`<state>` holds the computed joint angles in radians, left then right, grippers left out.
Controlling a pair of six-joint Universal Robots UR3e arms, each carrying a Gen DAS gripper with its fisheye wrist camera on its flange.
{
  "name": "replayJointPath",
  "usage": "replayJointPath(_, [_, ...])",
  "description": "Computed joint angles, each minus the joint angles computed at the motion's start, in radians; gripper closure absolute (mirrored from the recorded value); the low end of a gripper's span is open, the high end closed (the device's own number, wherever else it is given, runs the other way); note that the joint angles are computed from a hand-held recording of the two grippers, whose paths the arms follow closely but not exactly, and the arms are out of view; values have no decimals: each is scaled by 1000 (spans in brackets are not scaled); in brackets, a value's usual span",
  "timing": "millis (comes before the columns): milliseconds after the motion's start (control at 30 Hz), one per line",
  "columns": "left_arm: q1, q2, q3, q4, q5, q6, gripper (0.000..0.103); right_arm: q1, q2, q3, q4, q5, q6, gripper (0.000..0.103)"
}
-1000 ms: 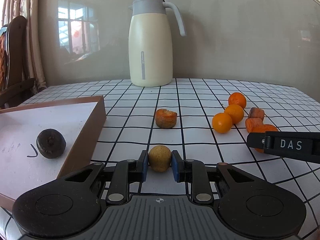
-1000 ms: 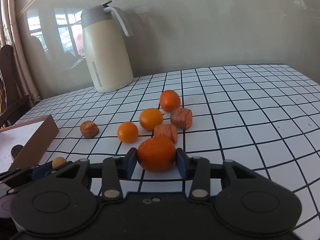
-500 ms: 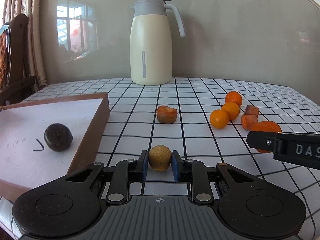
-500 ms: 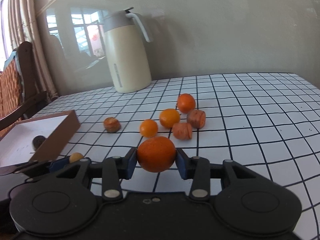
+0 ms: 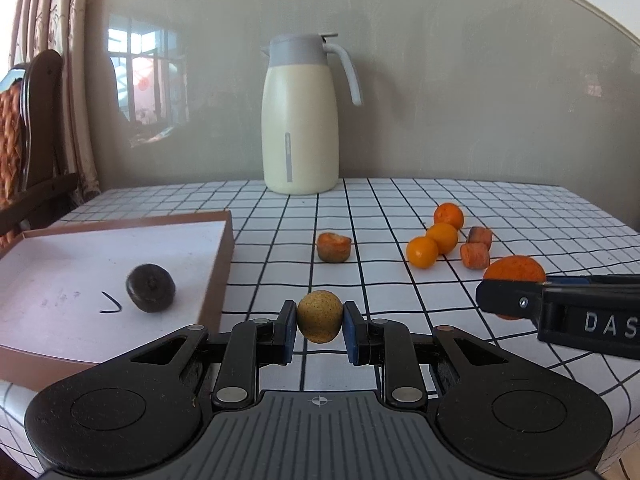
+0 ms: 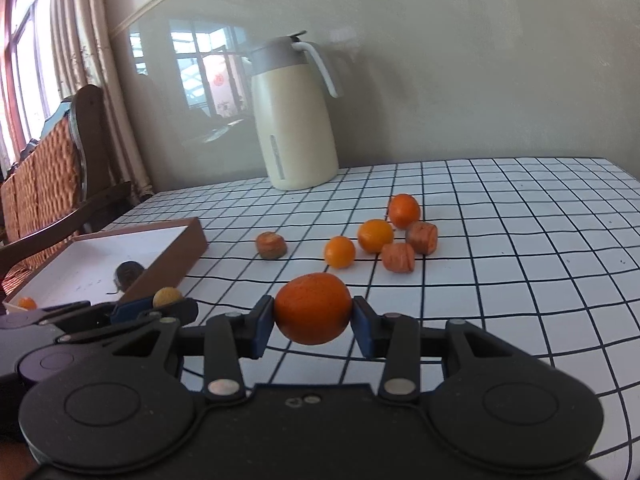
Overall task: Organize fruits
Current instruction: 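Carry the brown fruit in the left gripper to the tray while the right gripper carries the orange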
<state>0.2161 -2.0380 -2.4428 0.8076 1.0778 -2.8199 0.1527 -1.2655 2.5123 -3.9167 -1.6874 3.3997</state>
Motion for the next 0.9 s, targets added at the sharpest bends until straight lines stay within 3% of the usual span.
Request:
replayJointPath(500, [223,189,-165,3,-195,49,78,150,-20,-92,47,-68,-19,70])
replayJointPath(900, [396,240,-218,9,-291,68,78,241,45,-231,77,-79,-38,70])
